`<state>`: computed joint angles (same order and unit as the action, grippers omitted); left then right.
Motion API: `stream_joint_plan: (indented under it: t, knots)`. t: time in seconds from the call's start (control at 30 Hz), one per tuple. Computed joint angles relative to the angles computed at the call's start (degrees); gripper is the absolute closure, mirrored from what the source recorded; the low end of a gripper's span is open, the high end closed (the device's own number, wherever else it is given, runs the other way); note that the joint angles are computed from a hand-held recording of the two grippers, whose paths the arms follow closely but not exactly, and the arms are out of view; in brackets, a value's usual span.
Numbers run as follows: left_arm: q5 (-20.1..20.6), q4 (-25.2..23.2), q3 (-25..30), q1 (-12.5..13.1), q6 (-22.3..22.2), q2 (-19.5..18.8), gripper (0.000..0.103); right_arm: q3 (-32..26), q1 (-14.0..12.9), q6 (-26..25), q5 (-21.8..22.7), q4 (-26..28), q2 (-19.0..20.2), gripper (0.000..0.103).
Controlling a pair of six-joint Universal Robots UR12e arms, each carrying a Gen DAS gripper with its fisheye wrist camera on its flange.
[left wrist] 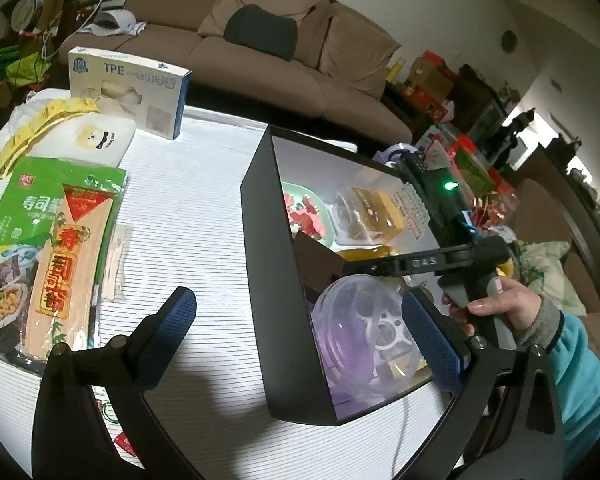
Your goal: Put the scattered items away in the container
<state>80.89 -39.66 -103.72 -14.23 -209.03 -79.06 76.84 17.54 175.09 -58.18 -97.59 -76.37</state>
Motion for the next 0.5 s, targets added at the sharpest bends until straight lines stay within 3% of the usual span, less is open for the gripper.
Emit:
stream_joint_plan:
  t: [0.07,0.1,0.13,0.2,0.3,0.4,0.5]
  knots:
    - [-0.05,0.15,0.07,-0.11,0.26,-0.07,0.0,0.59,-0.67,2.23,3.31,0.83,0.27,0.024]
    - [0.06,0.06,0.17,-0.17,0.4,-0.13,0.0,0.93,-0.63,3.23,2.93,-0.05,0.23,0.03]
    - [0.07,0.05,0.25,-0.19,0.47,-0.18,0.0,1.08,-0.48,3.79,1.85,-1.12,0.19,0.045]
    - [-0.05,0.09,0.32,-0.16,0.35,-0.24,0.0,1.54,-0.71,5.18,2.23,-3.0,0.0,0.06]
    - [0.04,0.29,0.31,-0.2,0.17,-0.27,0.0,1.4,-1.14,7.31,5.59,-4.01,0.31,0.06]
    - [0.07,0.45,0.32,-0.27,-0.12,-0.42,0.0,-0.58,0.18,7.98,2.02,-4.94,1.4,0.06]
    - [-0.23,0.51,0.29,-0.29,-0.31,-0.49,0.0,-0.66,0.14,11.03,2.78,-8.55,1.68,0.059]
